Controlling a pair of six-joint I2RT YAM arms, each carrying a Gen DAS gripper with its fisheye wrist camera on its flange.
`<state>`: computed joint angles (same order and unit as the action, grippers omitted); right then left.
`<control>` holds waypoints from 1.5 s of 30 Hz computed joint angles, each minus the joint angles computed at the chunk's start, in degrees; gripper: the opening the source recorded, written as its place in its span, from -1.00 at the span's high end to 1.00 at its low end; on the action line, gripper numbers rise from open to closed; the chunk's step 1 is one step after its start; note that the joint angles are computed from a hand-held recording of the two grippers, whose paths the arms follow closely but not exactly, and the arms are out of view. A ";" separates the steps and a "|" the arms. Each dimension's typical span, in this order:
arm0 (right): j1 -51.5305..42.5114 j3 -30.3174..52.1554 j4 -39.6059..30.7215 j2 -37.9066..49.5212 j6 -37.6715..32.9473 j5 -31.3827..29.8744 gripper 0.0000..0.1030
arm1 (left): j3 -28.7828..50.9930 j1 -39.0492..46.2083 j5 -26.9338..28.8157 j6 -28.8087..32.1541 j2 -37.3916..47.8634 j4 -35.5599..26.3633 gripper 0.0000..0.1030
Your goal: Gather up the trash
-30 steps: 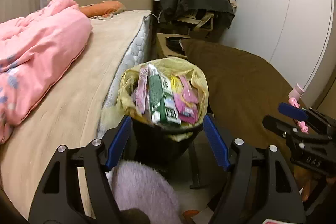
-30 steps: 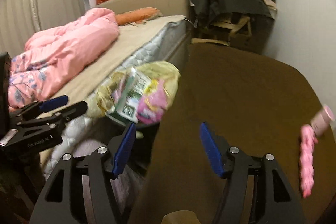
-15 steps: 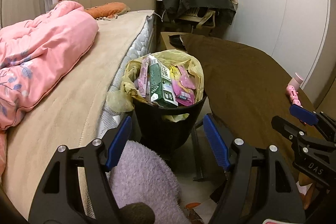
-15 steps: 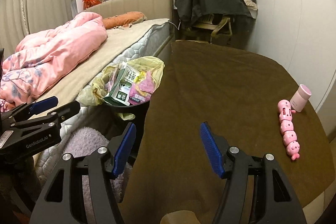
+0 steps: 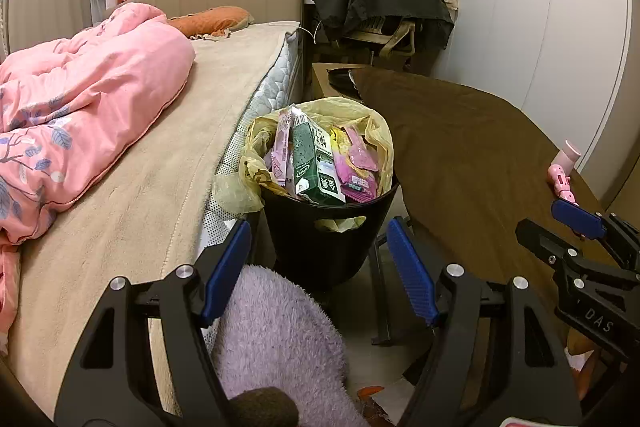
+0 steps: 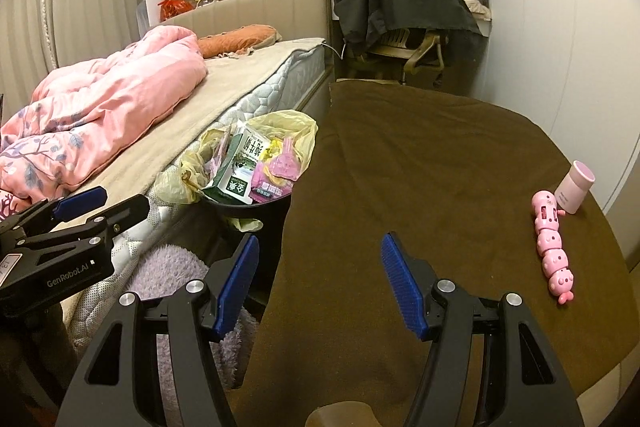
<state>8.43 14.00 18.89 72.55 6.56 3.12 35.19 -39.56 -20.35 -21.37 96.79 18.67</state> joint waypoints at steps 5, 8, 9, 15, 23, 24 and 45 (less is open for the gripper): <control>-0.10 0.00 -0.22 -0.01 0.09 -0.13 -0.16 | -0.12 -0.20 -0.53 -0.03 -0.29 -0.18 -0.31; -0.35 0.08 -0.27 0.00 -0.15 -0.21 -0.16 | -0.05 -0.25 -0.57 -0.10 -0.40 -0.42 -0.31; -0.46 0.05 -0.27 -0.04 -0.21 -0.32 -0.16 | -0.07 -0.21 -0.53 -0.11 -0.42 -0.46 -0.31; -1.02 -0.05 0.25 0.18 -0.38 -0.63 -0.16 | -0.14 0.31 -0.13 0.13 -0.68 -0.63 -0.31; -1.24 -0.02 0.21 0.13 -0.47 -0.78 -0.16 | -0.46 0.49 -0.19 0.40 -0.97 -0.40 -0.31; -1.15 -0.03 0.27 0.13 -0.43 -0.63 -0.16 | -0.48 0.44 -0.27 0.41 -0.99 -0.38 -0.31; -1.50 0.06 -0.35 -0.59 -0.69 -0.96 -0.16 | -0.27 0.63 0.11 0.35 -1.40 -1.15 -0.30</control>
